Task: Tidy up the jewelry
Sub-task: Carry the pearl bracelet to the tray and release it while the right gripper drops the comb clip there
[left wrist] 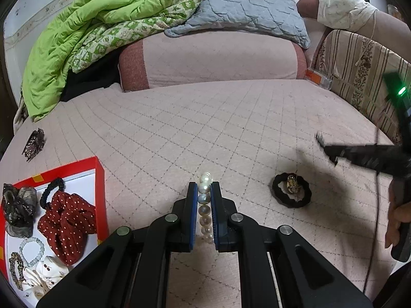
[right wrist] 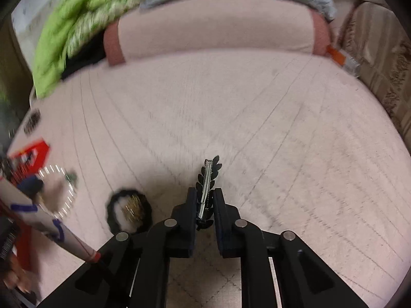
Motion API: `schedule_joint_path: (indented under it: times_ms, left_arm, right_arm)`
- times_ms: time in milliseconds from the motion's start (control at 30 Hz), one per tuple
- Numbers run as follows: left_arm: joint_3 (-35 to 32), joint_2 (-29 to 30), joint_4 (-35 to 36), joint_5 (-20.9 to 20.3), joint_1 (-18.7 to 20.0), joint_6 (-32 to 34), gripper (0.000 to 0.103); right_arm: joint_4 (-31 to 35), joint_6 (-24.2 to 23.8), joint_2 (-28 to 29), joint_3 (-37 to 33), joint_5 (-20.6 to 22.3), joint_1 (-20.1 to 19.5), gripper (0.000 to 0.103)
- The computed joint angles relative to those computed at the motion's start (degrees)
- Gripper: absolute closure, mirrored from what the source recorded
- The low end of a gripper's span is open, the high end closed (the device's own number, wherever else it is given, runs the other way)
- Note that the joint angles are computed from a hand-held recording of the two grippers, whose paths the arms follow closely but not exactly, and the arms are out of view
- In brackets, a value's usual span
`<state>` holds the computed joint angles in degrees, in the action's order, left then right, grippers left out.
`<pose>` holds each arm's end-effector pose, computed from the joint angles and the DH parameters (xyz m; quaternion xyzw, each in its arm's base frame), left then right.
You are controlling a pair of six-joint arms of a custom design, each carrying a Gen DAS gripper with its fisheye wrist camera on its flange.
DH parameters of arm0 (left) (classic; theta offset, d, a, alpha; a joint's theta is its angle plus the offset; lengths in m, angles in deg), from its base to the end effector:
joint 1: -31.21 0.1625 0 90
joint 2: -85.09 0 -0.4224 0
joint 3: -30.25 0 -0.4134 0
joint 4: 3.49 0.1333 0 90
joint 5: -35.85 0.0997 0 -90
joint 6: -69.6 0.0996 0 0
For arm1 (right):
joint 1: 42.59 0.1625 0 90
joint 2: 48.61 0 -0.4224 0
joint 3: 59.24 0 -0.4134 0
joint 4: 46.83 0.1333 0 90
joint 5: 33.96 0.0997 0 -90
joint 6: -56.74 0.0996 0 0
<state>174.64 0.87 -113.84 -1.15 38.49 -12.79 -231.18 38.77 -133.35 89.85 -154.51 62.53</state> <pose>-0.2571 -0.2474 0.1142 0.1544 0.8410 -0.3765 0.3566 0.1703 -0.3133 0.1860 0.2000 -0.9126 0.2433 0.2606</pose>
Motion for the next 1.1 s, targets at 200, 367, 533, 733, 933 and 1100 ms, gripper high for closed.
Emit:
schedule_joint_path:
  times_ms: [200, 367, 533, 733, 933, 1100]
  left_arm:
    - [-0.2, -1.4, 2.8, 0.4, -1.4, -1.9, 0.093]
    - [-0.7, -3.5, 7.9, 0.7, -3.4, -5.2, 0.093]
    - [-2.4, -6.6, 17.9, 0.7, -7.4, -11.9, 0.093]
    - [-3.4, -10.3, 31.5, -3.6, -14.7, -22.5, 0.093]
    - [-4.2, -13.2, 42.9, -9.9, -21.3, -31.8, 0.093]
    - [-4.4, -18.2, 53.7, -16.7, -27.2, -40.2, 0.093]
  right_arm:
    - [-5.6, -1.7, -4.7, 2.0, 8.7, 3.6, 0.090]
    - [-6.2, 0.1, -1.8, 0.9, 9.8, 6.1, 0.090]
    - [-7.3, 2.5, -0.4, 1.3, 11.7, 8.4, 0.090]
    - [-11.0, 4.6, 1.5, 3.1, 13.1, 13.7, 0.089]
    - [-14.1, 7.0, 6.2, 4.3, 13.1, 20.1, 0.089]
    - [-15.2, 9.2, 11.0, 3.9, 13.4, 24.6, 0.089]
